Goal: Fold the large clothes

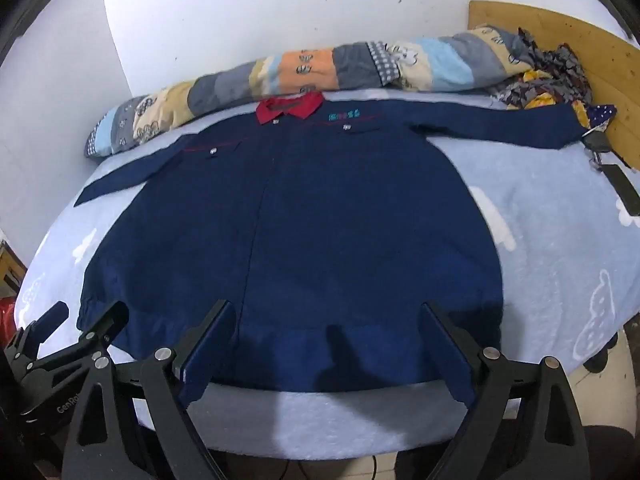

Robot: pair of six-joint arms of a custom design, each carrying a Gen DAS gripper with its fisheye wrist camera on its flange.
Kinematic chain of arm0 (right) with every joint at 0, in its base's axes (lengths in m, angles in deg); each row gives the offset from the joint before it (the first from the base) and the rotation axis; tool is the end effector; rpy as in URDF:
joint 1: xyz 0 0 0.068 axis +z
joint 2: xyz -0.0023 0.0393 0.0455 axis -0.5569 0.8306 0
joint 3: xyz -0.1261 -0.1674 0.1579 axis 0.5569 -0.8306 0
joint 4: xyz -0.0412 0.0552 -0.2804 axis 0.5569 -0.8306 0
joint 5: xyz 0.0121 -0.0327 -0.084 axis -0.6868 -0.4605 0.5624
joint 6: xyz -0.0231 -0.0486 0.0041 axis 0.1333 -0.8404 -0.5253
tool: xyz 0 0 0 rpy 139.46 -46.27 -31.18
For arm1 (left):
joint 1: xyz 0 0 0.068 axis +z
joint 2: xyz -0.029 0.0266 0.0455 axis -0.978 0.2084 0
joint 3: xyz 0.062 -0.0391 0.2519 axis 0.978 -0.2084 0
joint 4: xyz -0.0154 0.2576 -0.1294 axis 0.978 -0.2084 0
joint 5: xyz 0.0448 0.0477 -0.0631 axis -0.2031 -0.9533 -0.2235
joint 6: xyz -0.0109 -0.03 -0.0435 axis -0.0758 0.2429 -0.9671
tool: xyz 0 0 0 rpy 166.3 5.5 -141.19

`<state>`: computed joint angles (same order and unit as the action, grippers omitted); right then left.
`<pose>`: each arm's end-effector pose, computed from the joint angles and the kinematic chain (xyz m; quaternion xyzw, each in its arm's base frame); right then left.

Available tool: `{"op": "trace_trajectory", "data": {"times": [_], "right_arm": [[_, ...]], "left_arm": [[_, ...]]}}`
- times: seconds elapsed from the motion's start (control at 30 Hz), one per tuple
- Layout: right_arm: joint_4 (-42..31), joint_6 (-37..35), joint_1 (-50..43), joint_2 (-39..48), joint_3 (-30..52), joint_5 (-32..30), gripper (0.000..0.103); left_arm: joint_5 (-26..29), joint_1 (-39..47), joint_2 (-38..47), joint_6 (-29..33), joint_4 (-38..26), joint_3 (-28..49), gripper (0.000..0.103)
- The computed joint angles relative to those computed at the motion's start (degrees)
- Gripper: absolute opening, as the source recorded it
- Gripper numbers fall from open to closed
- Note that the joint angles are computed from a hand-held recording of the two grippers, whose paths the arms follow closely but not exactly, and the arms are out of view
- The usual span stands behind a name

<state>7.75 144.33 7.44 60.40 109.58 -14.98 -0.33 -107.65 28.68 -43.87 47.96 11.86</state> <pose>0.2460 0.1884 0.0826 0.2415 0.9038 -0.0333 0.3518 0.3457 -0.1917 0.0722 0.1772 0.9082 -0.0522 0.3755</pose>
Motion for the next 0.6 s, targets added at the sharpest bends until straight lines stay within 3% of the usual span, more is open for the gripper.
{"op": "trace_trajectory", "data": {"times": [0.3, 0.6], "right_arm": [[-2.72, -2.61, 1.52, 0.66, 1.90, 1.18, 0.094], [-3.67, -3.95, 1.55, 0.69, 2.99, 0.56, 0.094]], "left_arm": [[-2.81, -2.66, 1.40, -2.55, 8.37, -4.56, 0.103], [0.70, 0.34, -0.51, 0.31, 5.35, -3.33, 0.103]]}}
